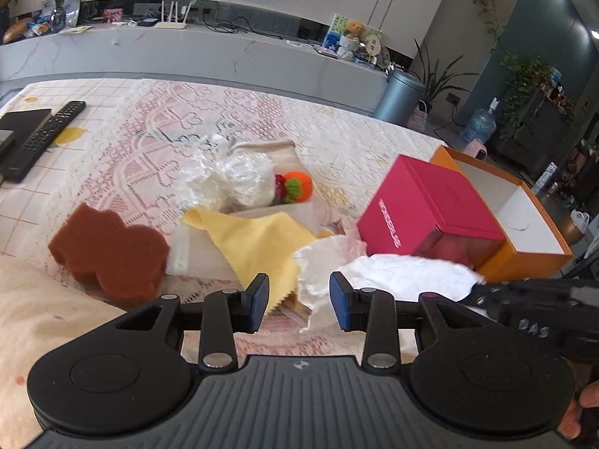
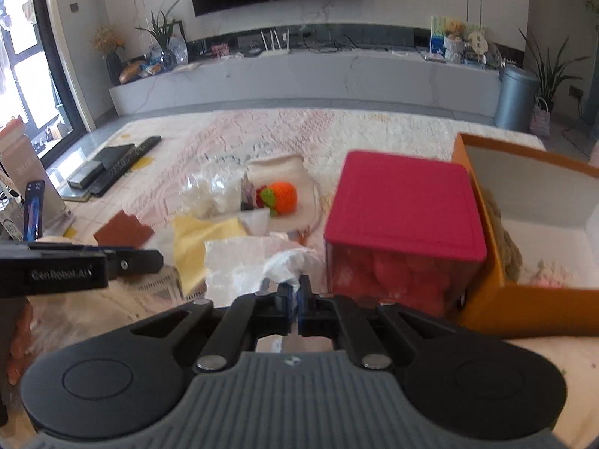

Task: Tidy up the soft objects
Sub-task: 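Lift the white tissue with the right tool and hold it up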

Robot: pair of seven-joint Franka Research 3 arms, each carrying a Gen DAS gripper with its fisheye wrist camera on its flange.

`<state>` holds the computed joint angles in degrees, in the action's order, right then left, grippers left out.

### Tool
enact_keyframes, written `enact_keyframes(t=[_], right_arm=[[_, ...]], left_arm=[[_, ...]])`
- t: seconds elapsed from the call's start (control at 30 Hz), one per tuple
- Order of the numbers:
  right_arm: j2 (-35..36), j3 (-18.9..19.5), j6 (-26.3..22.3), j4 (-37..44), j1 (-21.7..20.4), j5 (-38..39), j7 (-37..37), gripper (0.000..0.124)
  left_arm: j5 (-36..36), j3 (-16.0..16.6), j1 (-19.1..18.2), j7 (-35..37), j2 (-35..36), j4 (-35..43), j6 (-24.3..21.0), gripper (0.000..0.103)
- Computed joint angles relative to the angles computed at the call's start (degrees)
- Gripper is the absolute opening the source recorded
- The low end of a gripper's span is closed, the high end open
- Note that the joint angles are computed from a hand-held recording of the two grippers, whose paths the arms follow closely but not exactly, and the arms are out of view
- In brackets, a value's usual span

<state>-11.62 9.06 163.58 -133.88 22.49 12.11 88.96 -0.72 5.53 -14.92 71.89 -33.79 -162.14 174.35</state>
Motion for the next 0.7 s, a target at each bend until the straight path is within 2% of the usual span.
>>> enact_keyframes(t=[0.13, 0.23, 0.3, 0.37, 0.47, 0.57, 0.7], right_arm=[[2.22, -2.14, -0.76, 0.37, 2.97, 8.05, -4.69, 0.001], [4.33, -2.54, -2.60, 2.52, 4.63, 13.76, -10.41, 0.009], [5.11, -2.86, -4.91, 4.27, 5.31, 18.40, -15.53, 0.020], [5.05, -2.92, -7.50, 5.64, 4.89, 20.87, -17.73, 0.048], [4.53, -3.37, -12.74, 7.99, 3.32, 22.08, -17.96, 0.060], [4.70, -3.49, -17.81, 11.27, 1.28, 18.90, -16.28, 0.065], [7.61, -3.44, -26.79, 19.04, 0.07, 12.00, -25.96, 0.067]], left_arm=[[0.40, -1.65, 0.36, -0.47, 0.11, -0.06, -1.74, 0.042], [0.92, -2.95, 1.62, -1.14, -0.34, -0.05, -3.20, 0.042], [1.03, -3.46, 2.46, -1.84, -0.97, -0.25, -3.67, 0.042], [1.35, -3.66, 3.19, -2.20, -1.41, -0.30, -4.18, 0.042], [1.67, -3.74, 3.61, -2.41, -1.91, -0.33, -4.81, 0.042], [1.44, -2.93, 2.65, -1.61, -1.76, -0.23, -4.74, 0.042], [1.35, -2.37, 1.86, -0.18, -1.77, -0.06, -4.88, 0.042]])
